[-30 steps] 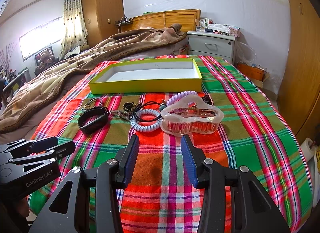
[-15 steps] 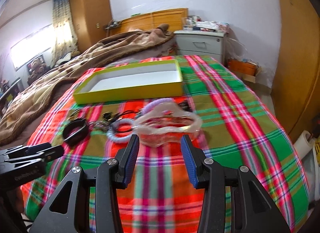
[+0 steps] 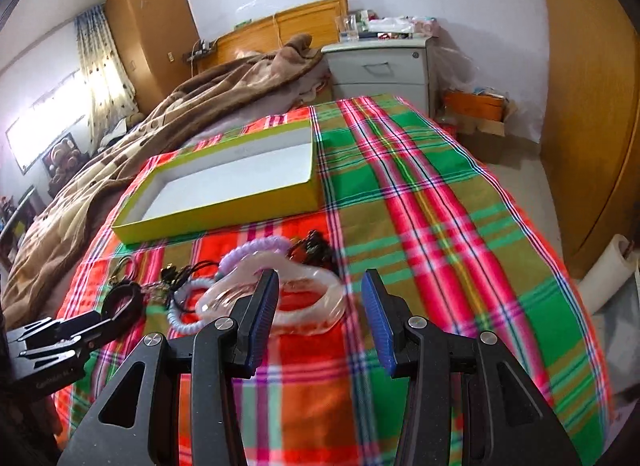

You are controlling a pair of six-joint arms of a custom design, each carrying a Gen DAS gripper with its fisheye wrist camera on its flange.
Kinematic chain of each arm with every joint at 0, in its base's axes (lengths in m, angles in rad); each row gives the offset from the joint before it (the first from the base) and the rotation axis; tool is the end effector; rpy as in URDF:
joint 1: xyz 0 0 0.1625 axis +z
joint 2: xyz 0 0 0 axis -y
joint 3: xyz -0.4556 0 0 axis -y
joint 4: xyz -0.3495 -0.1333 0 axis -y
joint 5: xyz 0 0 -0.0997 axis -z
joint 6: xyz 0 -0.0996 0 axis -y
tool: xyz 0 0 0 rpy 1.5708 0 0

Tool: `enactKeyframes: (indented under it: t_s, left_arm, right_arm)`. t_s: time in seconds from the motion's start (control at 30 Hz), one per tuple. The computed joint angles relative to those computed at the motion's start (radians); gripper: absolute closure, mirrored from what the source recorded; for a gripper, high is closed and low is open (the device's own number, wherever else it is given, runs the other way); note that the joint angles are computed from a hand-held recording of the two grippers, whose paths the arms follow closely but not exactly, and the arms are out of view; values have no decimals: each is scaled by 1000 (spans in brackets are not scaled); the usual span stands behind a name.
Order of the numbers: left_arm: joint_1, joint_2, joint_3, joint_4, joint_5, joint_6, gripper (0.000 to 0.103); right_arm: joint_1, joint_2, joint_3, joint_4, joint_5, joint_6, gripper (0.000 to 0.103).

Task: Organize jewelry
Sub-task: 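Grasp the black band with the left tool while the right grasps the claw clip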

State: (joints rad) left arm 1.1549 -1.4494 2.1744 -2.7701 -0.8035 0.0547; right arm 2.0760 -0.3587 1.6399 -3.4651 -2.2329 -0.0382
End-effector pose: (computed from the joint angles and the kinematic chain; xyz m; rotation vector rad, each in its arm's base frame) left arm 0.0081 -0.4826 0.3647 0.3277 2.3591 -0.7355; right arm 0.3792 -0.5367 -0.0194 0.4046 -2.4549 0.9584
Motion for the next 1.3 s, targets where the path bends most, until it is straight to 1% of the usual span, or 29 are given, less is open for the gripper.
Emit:
enactKeyframes:
  t_s: [0.07,0.13,0.2,0.27,0.33,0.4,0.57,0.63,0.67,0.73,0.77,0.83,0.9,1.03,1.1,1.2,1.23,1.27,1.3]
  left_arm:
    - [-1,8,-6,8,11,0,57]
    - [2,10,-15,20,10,-9,57]
    - [6,10,-21,27,2,-10,57]
    - [7,13,-26,33,6,-9,57]
    - [6,13,-31,44,8,-10,57]
    - [3,12,-31,35,4,12,57]
    - [-1,10,-37,65,5,26,57]
    - [-4,13,-43,73,11,32,57]
    - [-8,16,-42,69,15,39,57]
    - [-16,24,-37,42,33,66,57]
    - [-21,30,-38,34,41,77,57]
    - [-34,27,-29,8,45,90,57]
    - [-36,22,-31,4,14,122,57]
    - [-16,45,-65,63,-7,118,57]
    - [-5,56,-77,89,1,99,57]
    - [1,68,-79,94,4,108,57]
    - [4,68,-80,96,-10,115,57]
    - [9,70,-86,104,-21,115,57]
    - [10,74,-90,110,-17,112,57]
  right_arm:
    - [-20,-22,2,63,60,12,59]
    - [-44,-45,13,96,151,-7,59]
    - [-52,-52,4,152,157,-1,59]
    - [-61,-65,8,197,185,1,59]
    - [-66,-80,33,201,229,2,59]
    - [-67,-93,51,219,255,0,59]
    - [-64,-125,92,255,302,2,59]
    - [-57,-132,98,267,298,-21,59]
    - [-49,-126,88,265,276,-30,59]
    - [-34,-111,67,246,202,-53,59]
    - [-33,-109,61,245,194,-59,59]
    - [-37,-104,42,255,206,-85,59]
    - [-41,-98,26,275,214,-113,59]
    - [-37,-71,-20,337,177,-160,59]
    - [-35,-63,-25,338,158,-172,59]
    - [-38,-62,-23,332,158,-179,59]
    - [-39,-63,-21,328,163,-182,64]
    - [-39,-62,-22,329,163,-181,71]
    - [-38,-61,-24,330,157,-179,75]
